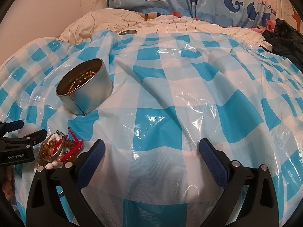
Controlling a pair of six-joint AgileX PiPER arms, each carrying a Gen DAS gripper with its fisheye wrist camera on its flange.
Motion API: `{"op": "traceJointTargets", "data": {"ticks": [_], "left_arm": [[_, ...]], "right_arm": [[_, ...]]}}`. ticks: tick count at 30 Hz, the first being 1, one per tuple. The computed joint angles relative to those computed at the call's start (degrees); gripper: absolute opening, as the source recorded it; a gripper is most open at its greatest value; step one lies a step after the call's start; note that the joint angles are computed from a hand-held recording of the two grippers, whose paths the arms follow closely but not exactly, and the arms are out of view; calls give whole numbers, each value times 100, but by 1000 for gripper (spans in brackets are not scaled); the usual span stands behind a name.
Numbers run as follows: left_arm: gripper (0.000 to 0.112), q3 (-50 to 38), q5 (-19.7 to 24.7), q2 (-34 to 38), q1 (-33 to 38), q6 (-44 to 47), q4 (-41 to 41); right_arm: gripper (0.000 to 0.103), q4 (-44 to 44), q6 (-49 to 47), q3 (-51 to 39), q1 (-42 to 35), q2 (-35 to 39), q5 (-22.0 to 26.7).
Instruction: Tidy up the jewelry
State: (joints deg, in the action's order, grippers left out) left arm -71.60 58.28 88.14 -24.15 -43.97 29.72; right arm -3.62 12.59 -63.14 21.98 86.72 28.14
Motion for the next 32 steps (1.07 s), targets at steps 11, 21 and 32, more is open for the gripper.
{"op": "traceJointTargets", "data": {"ticks": [11,21,32], "left_arm": [[95,-13,3,-5,38,-24,-69],[95,385,-512,-406,44,-301,95],[95,111,-358,-173,-11,168,-257]], "right_arm": [[96,-22,21,-12,11,13,10],[96,-39,38,-23,19,17,21],[96,-57,58,-40,30,22,38]]}}
